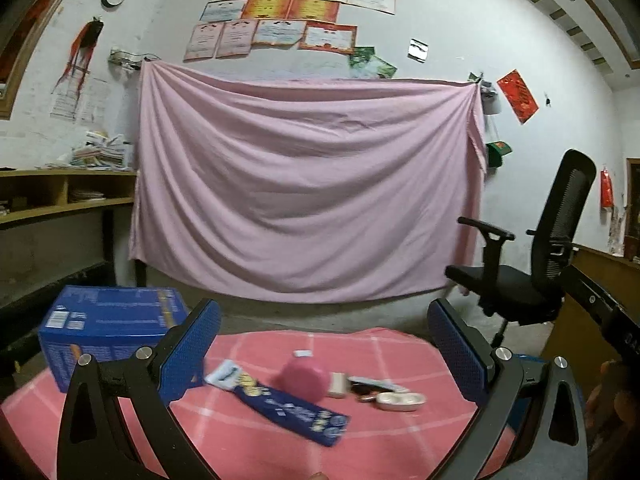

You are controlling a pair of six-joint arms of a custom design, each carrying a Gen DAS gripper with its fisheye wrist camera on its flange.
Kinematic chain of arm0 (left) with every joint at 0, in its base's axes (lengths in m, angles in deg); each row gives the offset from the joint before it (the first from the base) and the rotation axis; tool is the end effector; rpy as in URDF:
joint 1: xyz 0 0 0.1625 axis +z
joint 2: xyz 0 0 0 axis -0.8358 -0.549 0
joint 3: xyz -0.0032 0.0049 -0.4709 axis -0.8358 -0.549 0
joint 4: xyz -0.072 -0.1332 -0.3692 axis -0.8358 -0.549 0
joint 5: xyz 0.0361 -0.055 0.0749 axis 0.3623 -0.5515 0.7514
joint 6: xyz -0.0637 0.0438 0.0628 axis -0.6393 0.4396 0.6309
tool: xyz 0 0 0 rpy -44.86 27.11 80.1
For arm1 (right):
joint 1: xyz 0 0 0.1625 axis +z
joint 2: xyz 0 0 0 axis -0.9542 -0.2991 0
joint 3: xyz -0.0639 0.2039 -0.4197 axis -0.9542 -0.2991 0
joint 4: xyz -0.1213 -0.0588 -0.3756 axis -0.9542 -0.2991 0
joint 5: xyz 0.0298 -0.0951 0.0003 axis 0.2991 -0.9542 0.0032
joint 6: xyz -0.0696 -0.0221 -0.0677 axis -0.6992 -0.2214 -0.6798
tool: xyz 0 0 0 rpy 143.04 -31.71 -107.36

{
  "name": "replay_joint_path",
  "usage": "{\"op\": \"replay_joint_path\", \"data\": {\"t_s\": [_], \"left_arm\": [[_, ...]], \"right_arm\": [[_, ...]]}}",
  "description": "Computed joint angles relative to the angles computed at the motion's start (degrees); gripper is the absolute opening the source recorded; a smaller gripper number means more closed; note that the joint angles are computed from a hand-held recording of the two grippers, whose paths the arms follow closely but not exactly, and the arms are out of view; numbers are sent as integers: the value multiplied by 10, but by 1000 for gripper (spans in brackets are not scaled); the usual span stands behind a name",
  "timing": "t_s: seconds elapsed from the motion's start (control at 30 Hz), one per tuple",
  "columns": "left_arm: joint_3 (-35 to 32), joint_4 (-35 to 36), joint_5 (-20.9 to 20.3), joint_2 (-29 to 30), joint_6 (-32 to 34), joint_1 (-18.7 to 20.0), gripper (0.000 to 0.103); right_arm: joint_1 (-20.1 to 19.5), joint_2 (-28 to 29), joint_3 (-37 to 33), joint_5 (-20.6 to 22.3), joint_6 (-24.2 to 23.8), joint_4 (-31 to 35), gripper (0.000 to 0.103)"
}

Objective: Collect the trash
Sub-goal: 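Move both tools back over the table toward the white case and toothpaste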

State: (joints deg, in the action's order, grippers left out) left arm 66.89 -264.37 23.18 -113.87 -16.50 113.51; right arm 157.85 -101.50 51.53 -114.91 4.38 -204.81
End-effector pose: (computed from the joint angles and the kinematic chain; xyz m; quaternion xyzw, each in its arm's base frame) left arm -0.2383 -0.7253 0.1431 0.2005 0.7132 -0.6184 0.2621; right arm 0.1004 -0.7723 0.2698 0.3284 -0.7201 0.6006 0.1138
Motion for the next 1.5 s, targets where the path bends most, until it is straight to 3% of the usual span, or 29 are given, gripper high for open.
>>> {"op": "replay_joint_path", "data": {"t_s": [0.1,0.2,0.37,0.63,0.8,0.9,1.07,1.23,1.3,1.5], "left_arm": [[11,1,9,-8,-3,9,101],[31,47,14,-24,-40,21,101],[45,183,37,-50,-140,35,101],[17,373,34,-71,-271,49,98],[-13,520,-3,-84,-364,67,74],[-25,561,-38,-89,-404,77,69],[-40,587,-63,-92,-440,85,59],[-53,602,-69,-91,-460,89,44],[-59,613,-74,-90,-469,91,35],[-65,623,-91,-90,-485,95,22]], "right_arm": [[9,13,-7,-7,-22,7,103],[17,24,-16,-22,-36,23,103],[28,38,-31,-60,-52,58,103],[40,59,-72,-139,-52,142,103],[47,72,-104,-197,-45,217,103],[51,78,-122,-228,-44,257,103],[56,91,-161,-273,-28,346,87],[60,105,-207,-304,-4,451,83],[62,110,-218,-314,-5,474,82],[65,126,-255,-346,5,535,78]]}}
